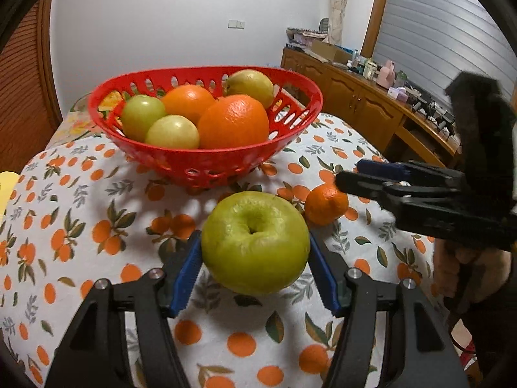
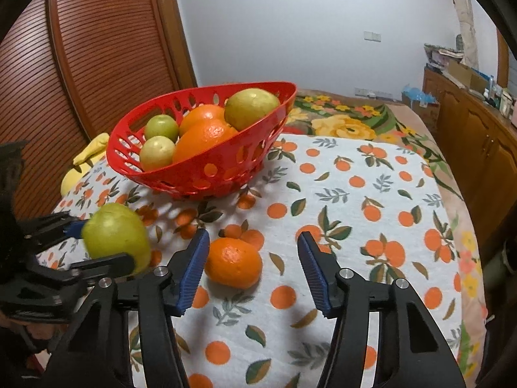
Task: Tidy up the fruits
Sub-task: 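Grasp the large green apple with the left gripper while the right gripper approaches a tangerine, then grasp the tangerine with the right gripper while the left gripper lifts the green apple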
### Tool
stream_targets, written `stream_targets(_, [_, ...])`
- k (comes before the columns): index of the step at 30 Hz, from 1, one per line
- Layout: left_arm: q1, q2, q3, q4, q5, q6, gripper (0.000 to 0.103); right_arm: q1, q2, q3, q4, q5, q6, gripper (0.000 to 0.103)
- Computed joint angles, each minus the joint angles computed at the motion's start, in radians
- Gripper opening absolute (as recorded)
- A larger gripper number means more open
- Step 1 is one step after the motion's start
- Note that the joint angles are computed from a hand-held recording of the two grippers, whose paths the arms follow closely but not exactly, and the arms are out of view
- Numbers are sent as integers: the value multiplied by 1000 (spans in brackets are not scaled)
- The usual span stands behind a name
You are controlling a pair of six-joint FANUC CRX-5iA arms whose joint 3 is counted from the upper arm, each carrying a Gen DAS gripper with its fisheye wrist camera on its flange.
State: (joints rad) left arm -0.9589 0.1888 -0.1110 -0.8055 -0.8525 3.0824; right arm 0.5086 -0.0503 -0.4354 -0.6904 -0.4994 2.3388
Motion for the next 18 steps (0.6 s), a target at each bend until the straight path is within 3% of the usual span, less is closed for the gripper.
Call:
stream_targets(5, [-31, -34, -15, -39, -29, 41, 62, 24, 32, 9, 32, -1, -39, 55])
stream_targets(16, [-79, -78, -28, -99, -85, 111, 62, 8, 86, 57, -28, -111, 15, 55])
stream_targets(18, [-83, -82, -29, -105, -92, 116, 62, -3, 95, 69, -52, -150, 46, 46])
